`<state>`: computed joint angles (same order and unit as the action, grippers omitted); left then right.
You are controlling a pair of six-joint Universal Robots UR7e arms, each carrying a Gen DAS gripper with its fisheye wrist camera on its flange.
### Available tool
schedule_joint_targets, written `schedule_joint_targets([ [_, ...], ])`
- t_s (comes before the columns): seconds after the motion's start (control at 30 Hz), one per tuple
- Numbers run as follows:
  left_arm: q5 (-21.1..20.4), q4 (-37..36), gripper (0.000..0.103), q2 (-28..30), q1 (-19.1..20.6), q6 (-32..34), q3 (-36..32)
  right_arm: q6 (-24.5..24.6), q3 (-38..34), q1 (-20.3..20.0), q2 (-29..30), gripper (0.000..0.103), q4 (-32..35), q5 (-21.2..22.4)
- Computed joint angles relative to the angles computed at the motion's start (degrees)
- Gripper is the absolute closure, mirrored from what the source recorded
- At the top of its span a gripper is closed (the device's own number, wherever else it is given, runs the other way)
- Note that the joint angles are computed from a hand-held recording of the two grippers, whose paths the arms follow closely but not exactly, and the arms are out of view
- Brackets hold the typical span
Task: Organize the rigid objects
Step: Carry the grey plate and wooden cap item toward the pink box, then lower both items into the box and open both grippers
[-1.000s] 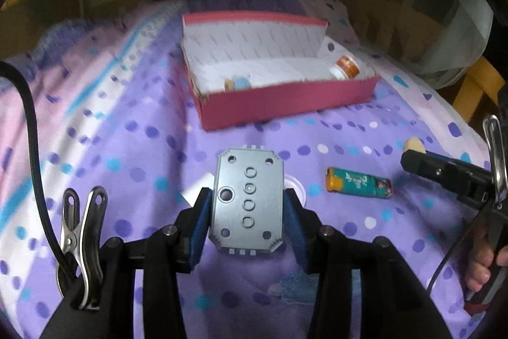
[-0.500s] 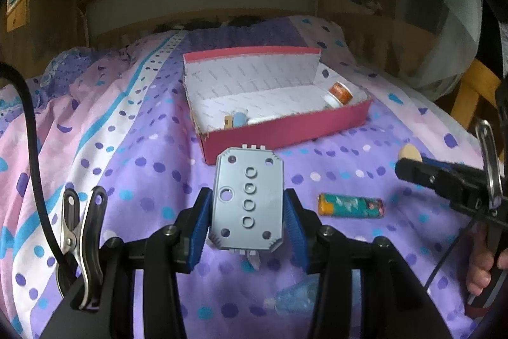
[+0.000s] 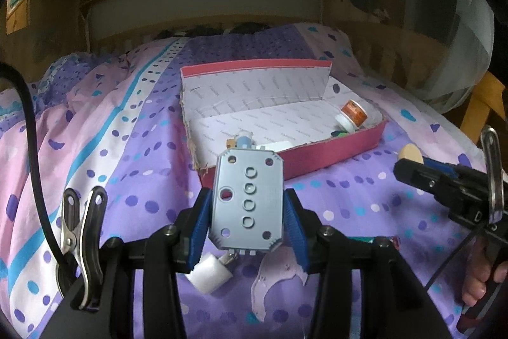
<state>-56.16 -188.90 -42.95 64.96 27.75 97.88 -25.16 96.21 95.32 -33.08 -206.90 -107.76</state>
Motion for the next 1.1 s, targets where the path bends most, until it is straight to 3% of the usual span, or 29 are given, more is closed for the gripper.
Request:
schedule_joint_targets([
  [0.63, 0.71, 2.70, 0.056, 8.13, 0.14, 4.82, -12.30, -4.12, -12.66, -0.17, 5.07, 0.071, 4.89, -1.78],
  [0.8, 1.37, 6.15, 0.056, 11.07, 0.60, 5.03, -17.74, -0.27, -18.53, -0.88, 6.83, 0.071, 11.77, -2.28],
  [1.1, 0.56, 14.63, 0.056, 14.35, 1.53, 5.22, -24.42, 0.30, -25.44, -1.41, 9.14, 0.071, 21.00, -3.58],
])
